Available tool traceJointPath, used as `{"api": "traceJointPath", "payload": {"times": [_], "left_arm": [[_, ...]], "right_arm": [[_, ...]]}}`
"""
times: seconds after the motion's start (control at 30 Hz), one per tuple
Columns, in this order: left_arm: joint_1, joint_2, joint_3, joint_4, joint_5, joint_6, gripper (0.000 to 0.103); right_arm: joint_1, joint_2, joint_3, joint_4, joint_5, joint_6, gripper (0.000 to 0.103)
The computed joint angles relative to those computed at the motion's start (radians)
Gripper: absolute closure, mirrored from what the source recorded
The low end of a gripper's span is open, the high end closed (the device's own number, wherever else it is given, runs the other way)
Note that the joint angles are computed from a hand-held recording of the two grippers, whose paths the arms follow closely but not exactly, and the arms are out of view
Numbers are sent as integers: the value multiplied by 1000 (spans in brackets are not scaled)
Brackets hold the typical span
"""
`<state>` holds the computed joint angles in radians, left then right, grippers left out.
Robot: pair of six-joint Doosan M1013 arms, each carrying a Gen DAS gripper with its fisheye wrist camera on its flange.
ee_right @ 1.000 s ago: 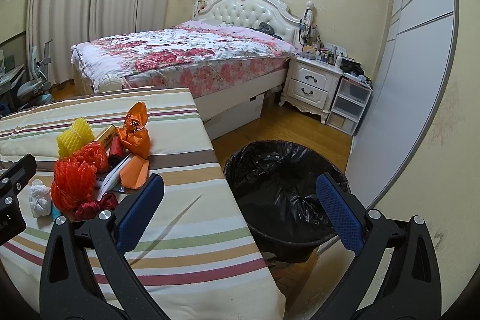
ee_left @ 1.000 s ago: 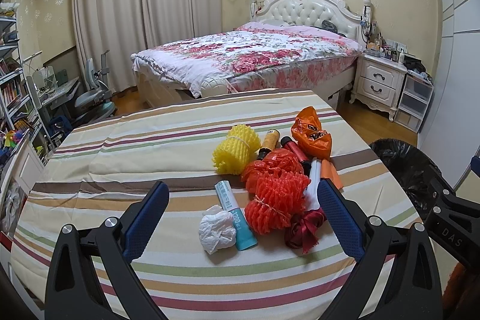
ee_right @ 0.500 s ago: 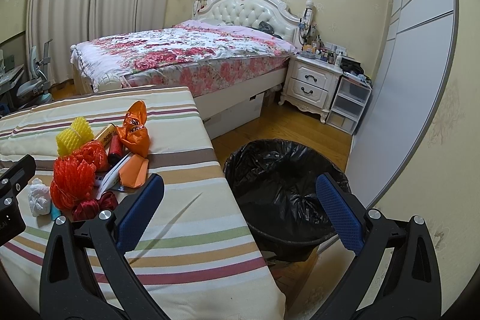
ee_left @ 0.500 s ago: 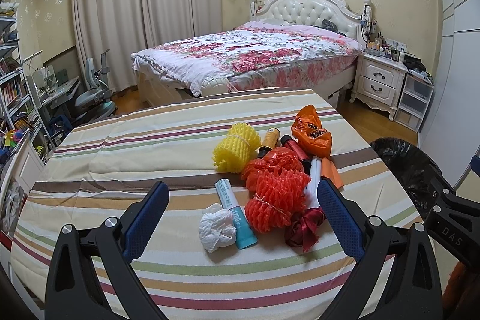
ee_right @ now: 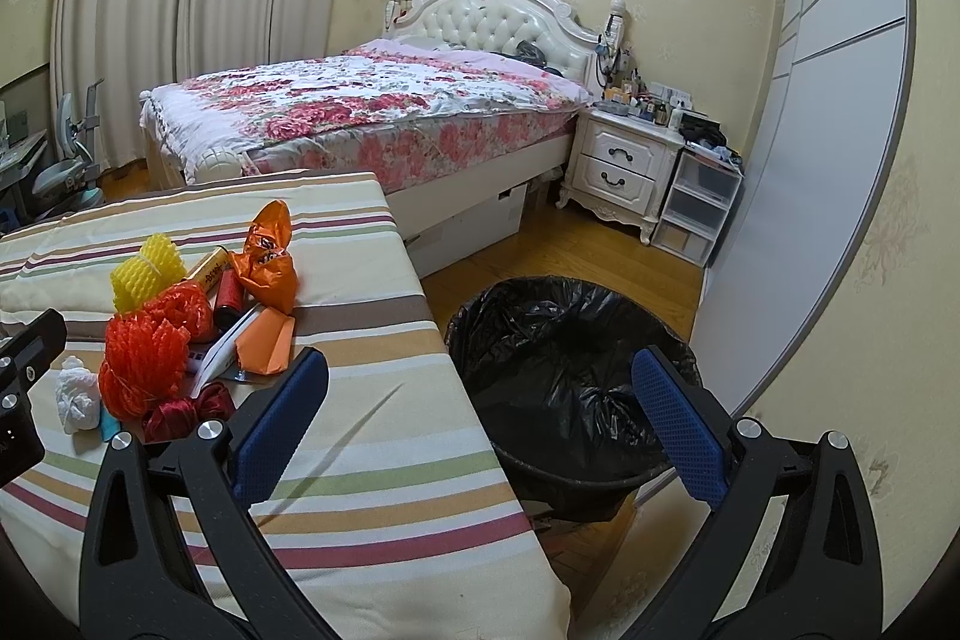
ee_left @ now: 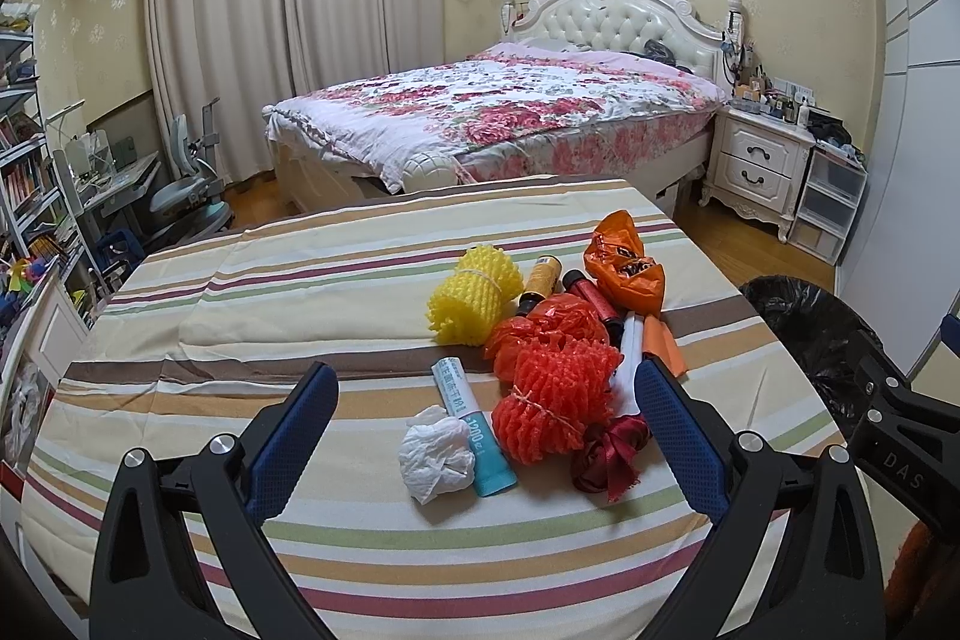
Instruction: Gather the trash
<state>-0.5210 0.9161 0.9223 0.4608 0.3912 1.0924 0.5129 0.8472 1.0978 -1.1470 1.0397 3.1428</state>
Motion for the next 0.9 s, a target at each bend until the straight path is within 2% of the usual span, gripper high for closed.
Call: {"api": "traceJointPath", "payload": {"times": [0.3, 0.5, 0.57, 0.63, 0.8, 0.87, 0.9], "left_arm": [[21, 6, 3, -19, 21, -9, 7], [47, 26, -25, -76, 80, 25, 7], [53, 34, -34, -69, 96, 23, 7], [58, 43, -51, -79, 116, 37, 7], [67, 57, -72, -93, 132, 53, 8], [69, 57, -70, -66, 131, 34, 15], [71, 58, -71, -59, 135, 32, 23]], "right_arm": [[-6, 2, 5, 41, -30, -24, 4], [-11, 26, -27, 105, -52, -80, 4], [-13, 34, -38, 128, -62, -100, 8], [-17, 40, -50, 161, -77, -125, 28], [-24, 54, -82, 249, -136, -203, 30], [-23, 63, -107, 257, -133, -236, 30], [-21, 68, -119, 260, -137, -251, 30]]}}
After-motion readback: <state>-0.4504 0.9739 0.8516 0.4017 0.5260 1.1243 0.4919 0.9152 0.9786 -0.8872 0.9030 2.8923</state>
